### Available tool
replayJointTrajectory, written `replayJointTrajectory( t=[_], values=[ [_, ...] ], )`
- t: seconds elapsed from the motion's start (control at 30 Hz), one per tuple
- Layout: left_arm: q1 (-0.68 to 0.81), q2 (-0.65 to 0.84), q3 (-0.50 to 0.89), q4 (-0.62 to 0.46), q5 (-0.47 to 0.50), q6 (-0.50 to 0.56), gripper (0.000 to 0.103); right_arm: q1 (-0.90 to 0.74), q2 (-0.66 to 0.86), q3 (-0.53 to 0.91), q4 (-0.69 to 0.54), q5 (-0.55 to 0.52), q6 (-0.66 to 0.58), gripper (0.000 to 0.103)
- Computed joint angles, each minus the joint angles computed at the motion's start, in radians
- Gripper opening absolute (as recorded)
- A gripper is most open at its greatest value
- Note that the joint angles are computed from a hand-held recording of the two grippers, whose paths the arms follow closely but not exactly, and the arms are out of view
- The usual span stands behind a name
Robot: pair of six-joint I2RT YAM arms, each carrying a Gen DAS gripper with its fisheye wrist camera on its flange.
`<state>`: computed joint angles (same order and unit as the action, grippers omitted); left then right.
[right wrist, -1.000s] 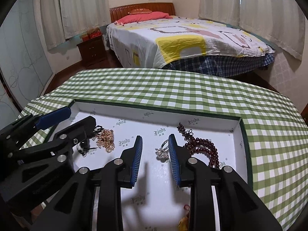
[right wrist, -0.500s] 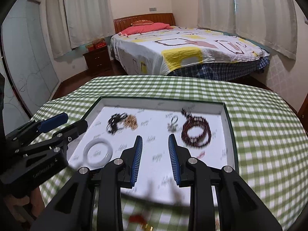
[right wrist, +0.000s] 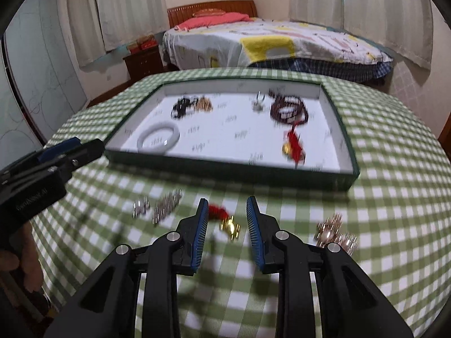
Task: Organize jewelry
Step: 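Lift both open tools out of the tray back over the table, then grasp the red tassel with gold charm with the right tool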
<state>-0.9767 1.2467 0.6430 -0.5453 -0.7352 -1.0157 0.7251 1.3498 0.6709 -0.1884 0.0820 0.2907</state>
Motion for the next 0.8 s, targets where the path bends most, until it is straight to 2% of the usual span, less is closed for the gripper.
replayJointTrajectory(
  t=[0.17, 0.33, 0.5, 0.6, 0.63, 0.8],
  values=[
    [-0.047, -0.008, -0.026, -0.062, -0.010, -0.091, 0.054, 0.006, 0.039, -0.004, 0.015, -0.008, 0.000, 0.029],
    [-0.056, -0.005, -0.048, -0.075, 0.005, -0.128, 0.054, 0.006, 0.085, 0.014, 0.011, -0.010, -0.006, 0.029],
    [-0.043, 0.001, -0.066, -0.049, 0.026, -0.121, 0.054, 0.002, 0.114, 0.032, 0.009, -0.007, -0.014, 0.029],
    [-0.038, 0.009, -0.071, -0.035, 0.034, -0.118, 0.054, 0.014, 0.122, 0.040, 0.002, 0.014, -0.026, 0.025],
    [-0.036, 0.011, -0.073, -0.030, 0.039, -0.115, 0.054, 0.016, 0.119, 0.037, 0.002, 0.018, -0.029, 0.020],
    [-0.035, 0.037, -0.072, 0.004, 0.058, -0.106, 0.054, 0.011, 0.088, 0.007, 0.006, 0.018, -0.033, 0.019]
  ],
)
